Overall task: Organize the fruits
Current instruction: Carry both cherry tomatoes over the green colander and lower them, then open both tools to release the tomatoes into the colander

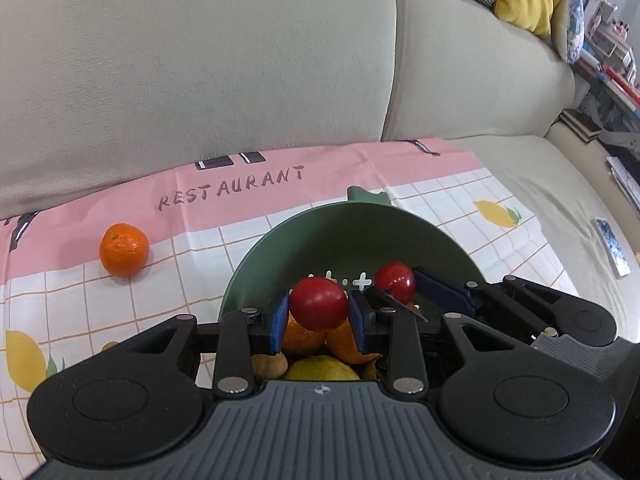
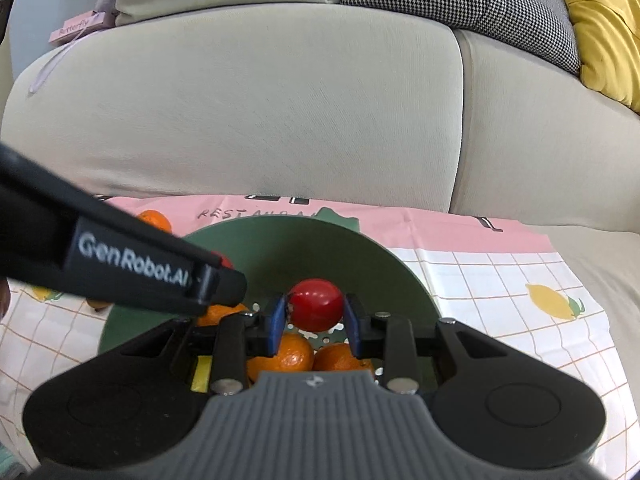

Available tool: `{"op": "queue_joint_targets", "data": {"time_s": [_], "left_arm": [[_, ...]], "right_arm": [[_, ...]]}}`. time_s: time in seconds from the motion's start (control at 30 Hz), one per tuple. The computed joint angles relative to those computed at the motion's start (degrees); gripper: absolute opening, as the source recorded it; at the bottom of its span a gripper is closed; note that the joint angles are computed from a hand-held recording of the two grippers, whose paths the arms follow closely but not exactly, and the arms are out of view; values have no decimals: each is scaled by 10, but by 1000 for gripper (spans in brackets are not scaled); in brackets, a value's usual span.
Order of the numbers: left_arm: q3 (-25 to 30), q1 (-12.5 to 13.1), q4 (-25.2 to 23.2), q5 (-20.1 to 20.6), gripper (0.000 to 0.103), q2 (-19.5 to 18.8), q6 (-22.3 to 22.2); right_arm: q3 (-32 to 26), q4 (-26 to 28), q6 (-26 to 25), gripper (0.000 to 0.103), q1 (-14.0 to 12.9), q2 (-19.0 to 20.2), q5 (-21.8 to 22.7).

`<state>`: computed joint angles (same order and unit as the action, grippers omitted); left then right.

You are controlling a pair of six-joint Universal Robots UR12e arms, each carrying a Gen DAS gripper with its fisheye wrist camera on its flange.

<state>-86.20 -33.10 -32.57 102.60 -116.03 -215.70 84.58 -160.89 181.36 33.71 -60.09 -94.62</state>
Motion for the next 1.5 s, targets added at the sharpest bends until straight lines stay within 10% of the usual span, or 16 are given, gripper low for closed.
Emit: {"op": "queue_joint_targets", "data": {"time_s": [1.03,1.4,1.5], "left_arm": [[3,10,2,-36,37,-15,-14],[0,5,9,-17,50,-7,-9],[-9,4,28,-14,67,-1,-14]], "right_arm": [[-22,42,14,28,-2,13,1],[-19,29,24,39,1,14,-17],[-18,26,32,46,1,14,-18]]}}
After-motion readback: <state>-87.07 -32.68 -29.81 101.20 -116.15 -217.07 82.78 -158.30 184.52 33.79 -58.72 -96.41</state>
